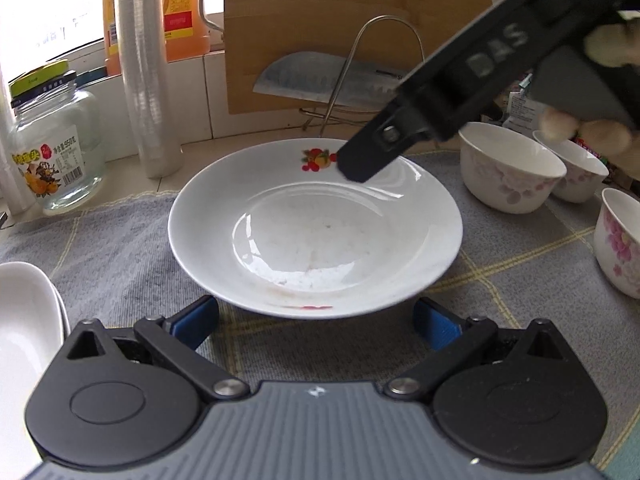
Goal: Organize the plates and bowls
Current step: 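Grasp the rim of the flowered white plate with the right gripper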
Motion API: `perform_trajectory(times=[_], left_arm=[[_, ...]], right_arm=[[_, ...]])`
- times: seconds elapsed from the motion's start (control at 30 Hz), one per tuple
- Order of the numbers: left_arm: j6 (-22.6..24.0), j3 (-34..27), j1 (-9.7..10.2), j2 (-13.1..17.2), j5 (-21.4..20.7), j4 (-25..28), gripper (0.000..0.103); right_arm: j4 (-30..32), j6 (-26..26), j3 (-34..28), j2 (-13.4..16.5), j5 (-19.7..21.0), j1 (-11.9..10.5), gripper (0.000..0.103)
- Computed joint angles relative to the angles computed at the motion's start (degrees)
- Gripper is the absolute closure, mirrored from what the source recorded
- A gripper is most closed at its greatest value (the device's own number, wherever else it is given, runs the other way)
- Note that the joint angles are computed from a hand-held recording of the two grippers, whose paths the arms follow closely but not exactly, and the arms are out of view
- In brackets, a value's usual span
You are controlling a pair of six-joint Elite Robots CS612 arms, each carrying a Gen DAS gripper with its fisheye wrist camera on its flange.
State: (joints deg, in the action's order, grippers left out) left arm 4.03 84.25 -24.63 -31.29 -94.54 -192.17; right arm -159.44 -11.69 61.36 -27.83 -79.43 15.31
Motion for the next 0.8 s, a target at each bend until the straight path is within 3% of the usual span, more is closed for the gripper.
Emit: perform_trajectory(times=[0.23, 0.47, 0.8], left_arm=[[-1.15, -0.5, -0.35, 0.08, 1.68, 0.87, 0.0], [-0.08, -0.57, -0.06, 0.2, 0.55, 0.6, 0.0], [0.21, -0.75, 0.01, 0.4, 0.18, 0.26, 0.0]], right_arm=[[6.4, -3.44, -6.87, 3.46, 2.39, -0.84, 0.0], [13.55, -4.48, -13.17, 6.37, 8.58, -2.08, 0.0], [23.53, -8.78, -21.12, 10.03, 13.19, -2.3, 0.0]])
